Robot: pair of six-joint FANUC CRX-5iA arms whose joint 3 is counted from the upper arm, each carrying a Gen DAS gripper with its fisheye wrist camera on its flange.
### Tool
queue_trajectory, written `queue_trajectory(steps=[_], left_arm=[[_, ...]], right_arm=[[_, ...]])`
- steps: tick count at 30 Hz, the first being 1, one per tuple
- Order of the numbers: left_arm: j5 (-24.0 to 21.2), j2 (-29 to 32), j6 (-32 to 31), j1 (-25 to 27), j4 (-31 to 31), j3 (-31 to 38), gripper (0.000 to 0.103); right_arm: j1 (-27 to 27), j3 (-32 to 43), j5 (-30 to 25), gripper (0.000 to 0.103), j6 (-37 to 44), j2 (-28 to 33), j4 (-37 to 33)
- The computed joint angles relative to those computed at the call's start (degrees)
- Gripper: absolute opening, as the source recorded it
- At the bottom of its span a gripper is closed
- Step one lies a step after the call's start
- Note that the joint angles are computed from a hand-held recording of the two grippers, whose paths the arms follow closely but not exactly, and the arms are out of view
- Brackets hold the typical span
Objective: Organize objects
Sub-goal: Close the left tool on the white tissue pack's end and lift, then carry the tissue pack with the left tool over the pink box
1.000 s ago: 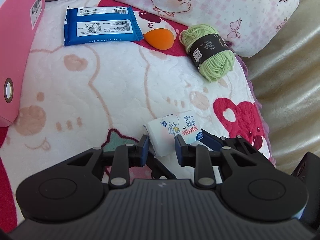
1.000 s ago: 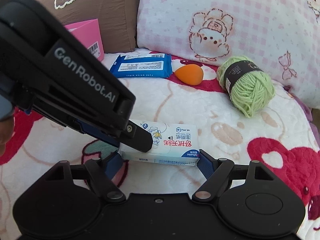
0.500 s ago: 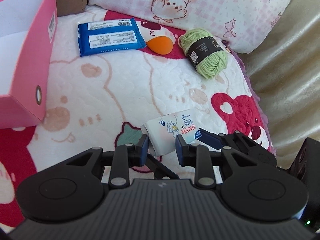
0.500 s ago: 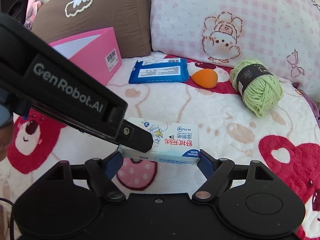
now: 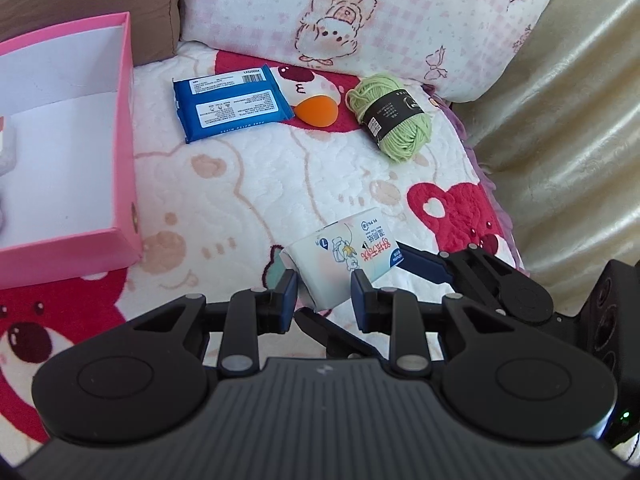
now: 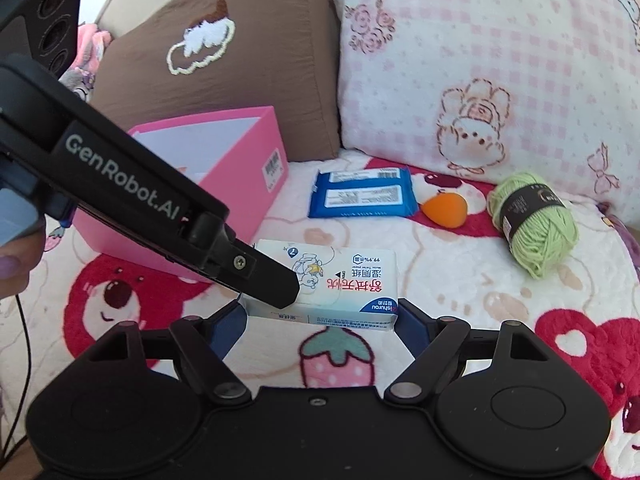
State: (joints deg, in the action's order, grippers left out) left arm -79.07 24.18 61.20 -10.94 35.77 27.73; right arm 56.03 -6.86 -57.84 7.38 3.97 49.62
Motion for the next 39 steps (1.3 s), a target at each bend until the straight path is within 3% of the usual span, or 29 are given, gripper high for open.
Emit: queue_trajectory(steps=[15, 24, 32, 39], left_arm=[[-3.96, -3.4, -3.22, 5.19, -1.25, 1.43, 0.026], [-5.21, -5.55, -4.96, 8.78, 0.68, -0.63, 0.026], [-5.53, -4.91, -5.49, 10.77, 2.5, -0.06, 0.028], [-5.19, -4.41, -5.92, 11.86, 4.73, 0.08, 0.028]], right_arm=[[2.83, 10.72, -1.87, 0.083, 8.55, 3.39, -4.93], [4.52, 15.28, -4.37, 0.07, 13.2, 5.63, -5.83], [5.01, 18.25, -6.11, 0.053, 17.05, 7.39, -4.8], [4.79, 22.23, -7.94, 0.052, 19.75, 9.34, -4.61]])
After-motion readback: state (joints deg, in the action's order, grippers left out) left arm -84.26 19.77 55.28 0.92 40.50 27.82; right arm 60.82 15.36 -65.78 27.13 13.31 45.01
